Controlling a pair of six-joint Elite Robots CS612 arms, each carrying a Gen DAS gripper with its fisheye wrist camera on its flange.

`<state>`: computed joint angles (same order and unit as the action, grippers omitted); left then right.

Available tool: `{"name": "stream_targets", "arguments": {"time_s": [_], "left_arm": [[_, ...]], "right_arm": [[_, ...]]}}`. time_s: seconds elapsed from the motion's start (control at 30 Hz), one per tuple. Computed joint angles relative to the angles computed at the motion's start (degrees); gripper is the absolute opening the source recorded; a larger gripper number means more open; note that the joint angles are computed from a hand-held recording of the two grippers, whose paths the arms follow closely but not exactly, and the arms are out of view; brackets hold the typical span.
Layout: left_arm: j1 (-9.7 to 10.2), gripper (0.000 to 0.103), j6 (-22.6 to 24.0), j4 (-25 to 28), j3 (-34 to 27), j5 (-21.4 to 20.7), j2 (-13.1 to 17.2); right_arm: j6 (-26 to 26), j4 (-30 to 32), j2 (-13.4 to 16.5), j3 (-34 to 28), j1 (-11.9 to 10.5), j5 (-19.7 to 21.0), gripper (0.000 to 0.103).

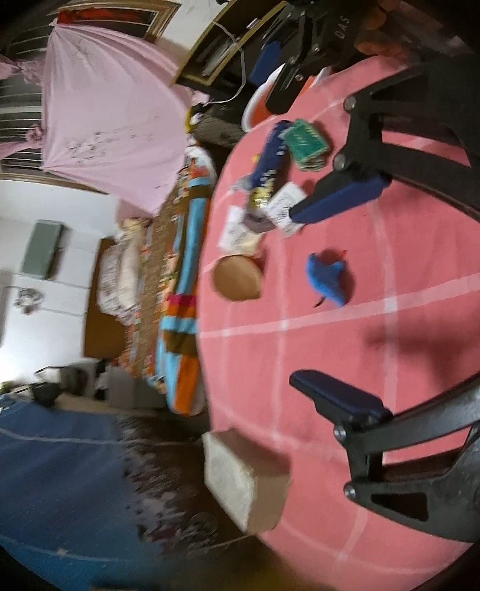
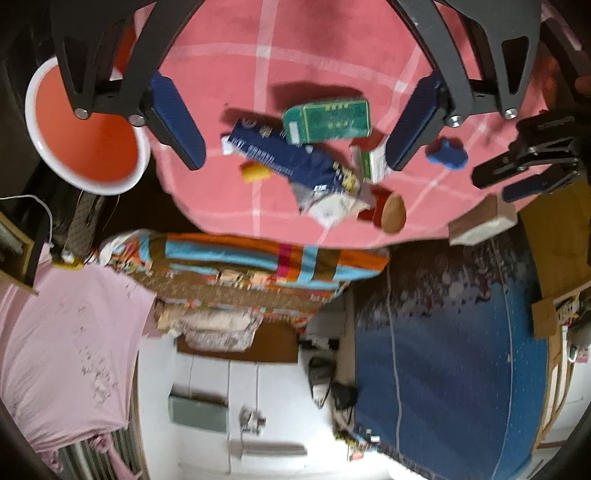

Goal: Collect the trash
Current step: 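Grasp the blue scrap with the left tool while the right tool grasps the green packet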

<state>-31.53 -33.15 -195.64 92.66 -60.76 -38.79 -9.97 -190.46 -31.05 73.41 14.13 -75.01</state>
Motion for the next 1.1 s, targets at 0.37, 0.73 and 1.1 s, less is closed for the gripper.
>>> {"name": "stream_targets", "arguments": {"time_s": [0.37,0.73,1.1], "left_arm": [[1.56,0.03,-3.28,5.76,-1.7,-6.85,-0.07],[1.73,0.0,-2.23,8.32,-2.12,-8.98,-0.16],[0.04,0.0,-0.74,2.69,-1.86,-4.83,0.15]], "right_arm": [[-3.77,16.91,0.74,-4.3,0.01,3.56,0.079],[-4.38,17.72,0.77,-4.02,-0.06,4.79,0.061],[1.59,2.28,0.37,0.11,-1.41,9.19,0.059]]}}
